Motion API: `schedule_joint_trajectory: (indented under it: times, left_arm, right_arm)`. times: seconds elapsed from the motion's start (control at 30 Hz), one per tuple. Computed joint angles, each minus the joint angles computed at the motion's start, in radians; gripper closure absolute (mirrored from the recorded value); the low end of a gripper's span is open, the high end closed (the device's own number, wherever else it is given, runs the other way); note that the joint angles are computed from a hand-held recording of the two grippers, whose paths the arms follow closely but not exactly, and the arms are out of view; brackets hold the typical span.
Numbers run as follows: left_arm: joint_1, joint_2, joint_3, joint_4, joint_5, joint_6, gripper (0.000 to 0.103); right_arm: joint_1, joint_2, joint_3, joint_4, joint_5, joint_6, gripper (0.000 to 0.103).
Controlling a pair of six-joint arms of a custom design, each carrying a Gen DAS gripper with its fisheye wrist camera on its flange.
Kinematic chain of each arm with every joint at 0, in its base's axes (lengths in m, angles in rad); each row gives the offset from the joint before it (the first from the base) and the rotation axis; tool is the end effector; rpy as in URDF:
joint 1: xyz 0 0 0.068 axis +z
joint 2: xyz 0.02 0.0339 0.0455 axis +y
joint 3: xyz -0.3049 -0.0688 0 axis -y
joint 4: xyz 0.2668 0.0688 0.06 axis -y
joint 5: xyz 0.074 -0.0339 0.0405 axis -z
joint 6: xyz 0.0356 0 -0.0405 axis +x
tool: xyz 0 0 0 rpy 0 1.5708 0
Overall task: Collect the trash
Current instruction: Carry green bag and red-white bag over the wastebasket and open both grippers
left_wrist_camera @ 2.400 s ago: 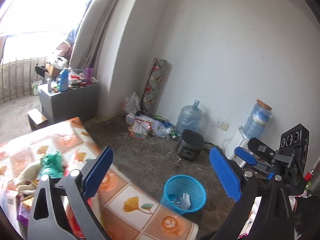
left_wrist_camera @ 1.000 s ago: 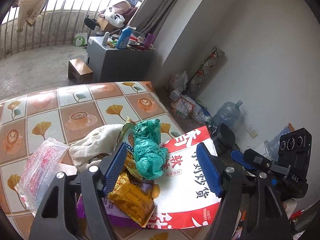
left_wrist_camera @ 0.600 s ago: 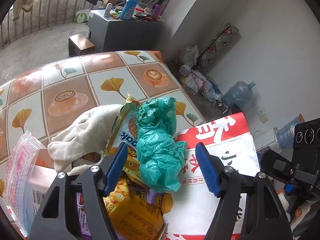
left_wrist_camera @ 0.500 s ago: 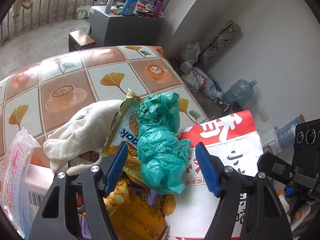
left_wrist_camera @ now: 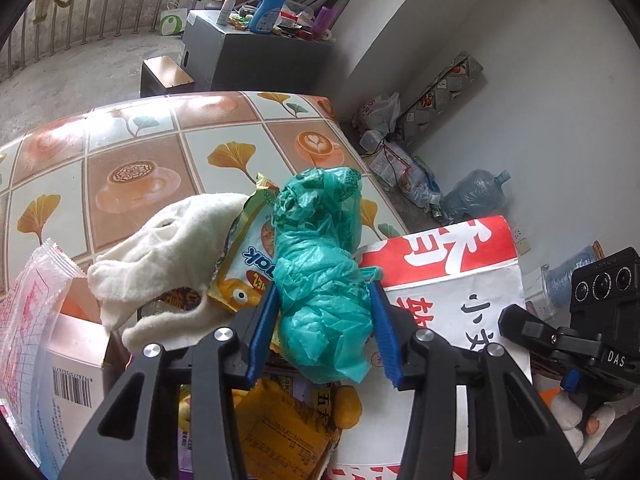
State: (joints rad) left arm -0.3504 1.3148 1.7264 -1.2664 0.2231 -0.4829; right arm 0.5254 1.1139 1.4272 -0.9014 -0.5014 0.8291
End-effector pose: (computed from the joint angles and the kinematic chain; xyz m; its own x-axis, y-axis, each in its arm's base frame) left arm 0.2177 -0.0880 0.4882 -0.8464 -0.1728 -0.5038 0.0883 0.8873 -0.4526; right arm 0.1717 0.1193 0.4681 -0.9036 0.2235 -0.3654 -0.1769 0.5822 0.7936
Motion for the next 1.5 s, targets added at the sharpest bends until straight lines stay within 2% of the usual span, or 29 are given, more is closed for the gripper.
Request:
schedule_joint_trajectory:
  times: [0.3, 0.53, 0.8, 1.03, 1.17, 1.23, 1.3, 1.43, 1.5]
  left_arm:
    - [0.010, -0.058, 0.055, -0.029, -0.012, -0.015, 0.059]
    - [-0.012, -0.072, 0.144, -0.057, -0.032, -0.037, 0.059]
    - [-0.117, -0.044, 0.287, -0.103, -0.110, -0.072, 0.059]
    - [-0.277, 0.012, 0.381, -0.113, -0.208, -0.114, 0.059]
    - [-0.381, 0.084, 0.465, -0.123, -0.256, -0.138, 0.059]
    - [-0.435, 0.125, 0.510, -0.118, -0.276, -0.145, 0.059]
    - [-0.483, 0.171, 0.553, -0.113, -0.291, -0.146, 0.059]
    - [-0.557, 0.307, 0.690, -0.138, -0.288, -0.134, 0.059]
    - [-0.586, 0.389, 0.784, -0.165, -0.279, -0.123, 0.059]
  right_arm:
    - [0.091, -0.009, 0.101, -0.057, 0.149, -0.031, 0.103]
    - [0.113, -0.044, 0.134, -0.065, 0.209, -0.025, 0.103]
    - [0.074, -0.098, 0.156, -0.071, 0.234, -0.036, 0.103]
    - [-0.058, -0.178, 0.132, -0.084, 0.203, -0.045, 0.103]
    - [-0.240, -0.218, 0.125, -0.111, 0.098, -0.084, 0.103]
    - [-0.381, -0.232, 0.129, -0.140, -0.001, -0.126, 0.103]
    - [-0.571, -0.239, 0.136, -0.185, -0.144, -0.192, 0.103]
    - [-1.021, -0.214, 0.176, -0.361, -0.471, -0.423, 0.103]
    - [-1.246, -0.169, 0.213, -0.543, -0.618, -0.633, 0.103]
